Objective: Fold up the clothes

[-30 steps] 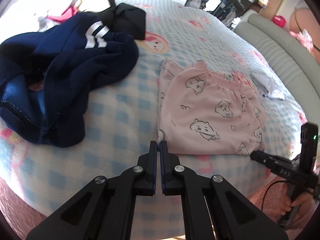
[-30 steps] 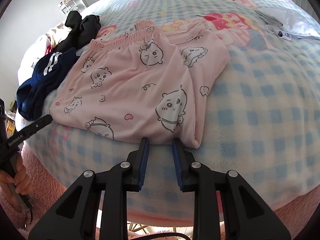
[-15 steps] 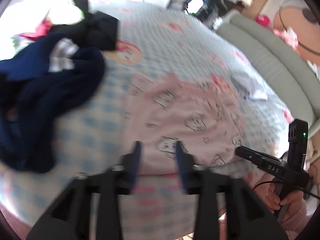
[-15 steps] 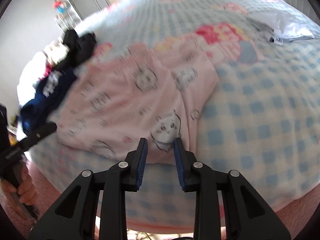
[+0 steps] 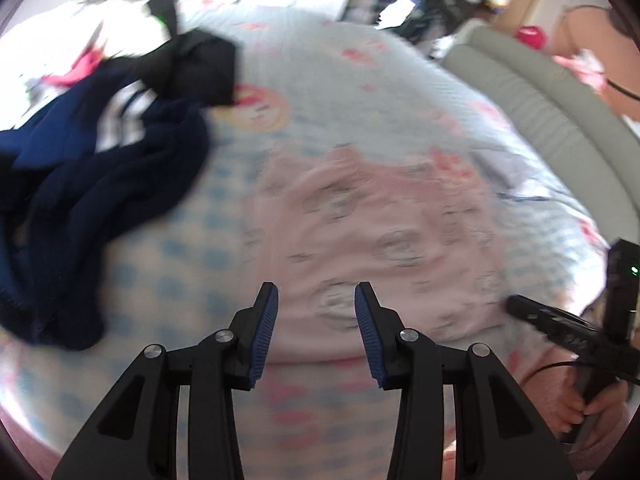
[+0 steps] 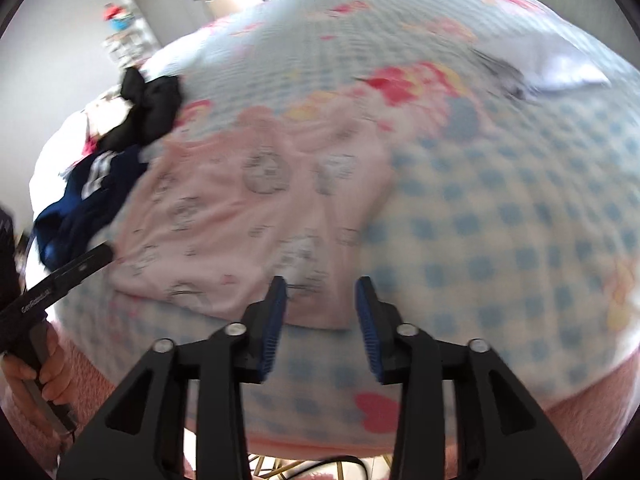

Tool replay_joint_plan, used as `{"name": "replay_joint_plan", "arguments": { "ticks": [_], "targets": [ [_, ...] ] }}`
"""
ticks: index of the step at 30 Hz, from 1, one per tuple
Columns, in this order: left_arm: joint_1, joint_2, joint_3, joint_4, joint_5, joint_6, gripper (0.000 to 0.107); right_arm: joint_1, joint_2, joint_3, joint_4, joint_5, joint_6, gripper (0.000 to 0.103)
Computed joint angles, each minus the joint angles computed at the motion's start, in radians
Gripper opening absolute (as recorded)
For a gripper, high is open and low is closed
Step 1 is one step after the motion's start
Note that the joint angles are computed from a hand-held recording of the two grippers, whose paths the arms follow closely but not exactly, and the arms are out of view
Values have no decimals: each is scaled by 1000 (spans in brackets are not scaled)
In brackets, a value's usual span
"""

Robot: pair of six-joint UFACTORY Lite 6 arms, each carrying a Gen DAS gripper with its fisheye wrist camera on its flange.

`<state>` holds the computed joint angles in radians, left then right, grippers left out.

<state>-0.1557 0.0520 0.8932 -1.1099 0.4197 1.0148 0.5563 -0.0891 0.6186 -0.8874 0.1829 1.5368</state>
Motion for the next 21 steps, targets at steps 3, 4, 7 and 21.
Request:
{"name": "replay_joint_plan", "arguments": {
  "ticks": [3,4,7,21],
  "targets": [
    [-75,76,50,17,-14,-7,42,22,120,76,150,-5,-166,47],
    [-89,99,61,76,-41,-65,42,32,148,98,182,41,-196,47],
    [-126,168,95,274,-109,-260,42,19,133,74,243,98,-254,45],
    [-261,224,193,260,-109,-237,42,-101,122,48,516,-22,-606,46]
  ]
}}
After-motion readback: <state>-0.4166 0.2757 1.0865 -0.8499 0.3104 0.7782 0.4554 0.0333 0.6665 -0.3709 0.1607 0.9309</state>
